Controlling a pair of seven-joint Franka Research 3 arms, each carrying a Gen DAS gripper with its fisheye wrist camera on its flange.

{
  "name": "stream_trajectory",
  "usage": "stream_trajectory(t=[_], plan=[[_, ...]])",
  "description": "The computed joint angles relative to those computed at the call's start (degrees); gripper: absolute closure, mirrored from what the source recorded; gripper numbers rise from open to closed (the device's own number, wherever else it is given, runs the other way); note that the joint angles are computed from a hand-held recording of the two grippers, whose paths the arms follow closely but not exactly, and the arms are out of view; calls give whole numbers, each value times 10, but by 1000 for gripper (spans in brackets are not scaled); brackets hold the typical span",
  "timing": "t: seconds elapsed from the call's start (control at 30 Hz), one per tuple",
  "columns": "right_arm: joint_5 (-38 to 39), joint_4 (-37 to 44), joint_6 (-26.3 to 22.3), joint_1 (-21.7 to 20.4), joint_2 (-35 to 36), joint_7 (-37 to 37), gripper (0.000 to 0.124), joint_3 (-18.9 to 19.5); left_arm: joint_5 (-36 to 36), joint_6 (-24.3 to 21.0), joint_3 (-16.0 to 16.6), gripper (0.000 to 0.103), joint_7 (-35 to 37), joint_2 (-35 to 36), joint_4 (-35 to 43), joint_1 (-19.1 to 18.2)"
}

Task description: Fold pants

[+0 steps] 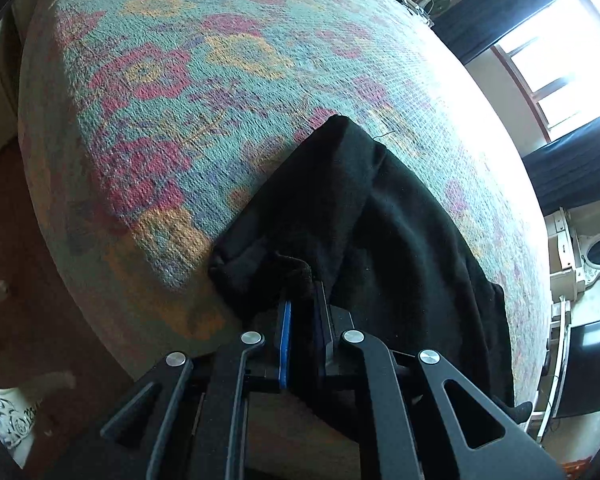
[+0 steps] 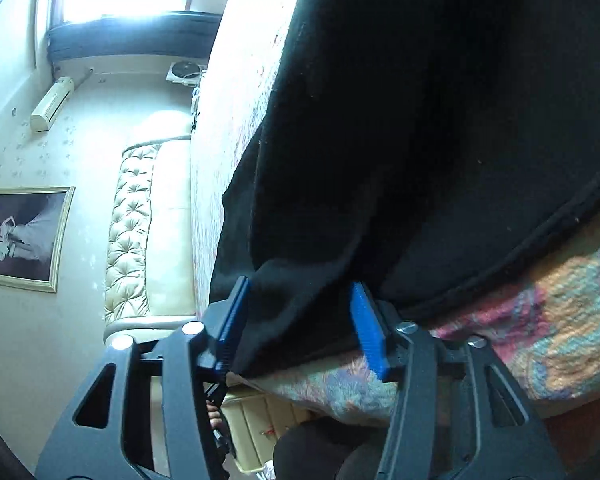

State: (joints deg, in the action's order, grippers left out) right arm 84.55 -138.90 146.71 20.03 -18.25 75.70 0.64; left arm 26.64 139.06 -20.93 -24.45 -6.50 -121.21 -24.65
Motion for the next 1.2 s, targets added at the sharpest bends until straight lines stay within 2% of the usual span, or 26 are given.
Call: stream_trajectory(t=[0.03,0.07,0.27,0.4,0.47,0.53,0.6,0.63,0.67,0.73,0.8,0.93,1.03,1.07,1.13,1.2], plan=[[-2,1,0,1,5,2,111,1,-2,6,2,95,-5,-4,-5,1],[7,-2,5,2,6,5,116,2,-4,13,3,95,-10,-7,-7,3],[70,-31,81,27,-45,-33,117,31,17,58,6,96,-58,-62,-69,30],[55,-50,96,42,-47,-26,117,39,16,97,4,94,-32,-59,-92,37],[108,-55,91,49,-43,-68,117,30,16,101,6,93,-2,-63,-94,36],[120,-56,81,45,-48,-76,114,27,13,93,4,86,6,-75,-96,39],[74,-61,85,36,-65,-34,101,28,14,64,-5,63,-12,-93,-98,45],[51,-62,93,32,-74,-13,91,27,14,49,-9,58,-28,-105,-100,49],[14,-65,101,24,-85,21,82,26,17,36,-14,51,-42,-111,-98,53],[-39,-70,116,11,-101,67,77,19,25,0,-26,47,-69,-123,-90,58],[-85,-75,145,-6,-115,104,77,11,34,-10,-30,36,-79,-123,-80,59],[-175,-90,187,-64,-135,173,77,-26,46,33,-30,27,-82,-90,-55,52],[-156,-100,226,-76,-142,190,77,-88,36,107,-20,25,-76,-42,-37,42],[-161,-108,236,-93,-146,208,77,-98,33,115,-20,24,-75,-26,-27,37],[-198,-134,248,-139,-162,265,77,-92,36,115,-18,22,-66,-1,-8,28],[-263,-163,233,-193,-180,319,77,-78,35,78,-15,22,-29,22,24,15]])
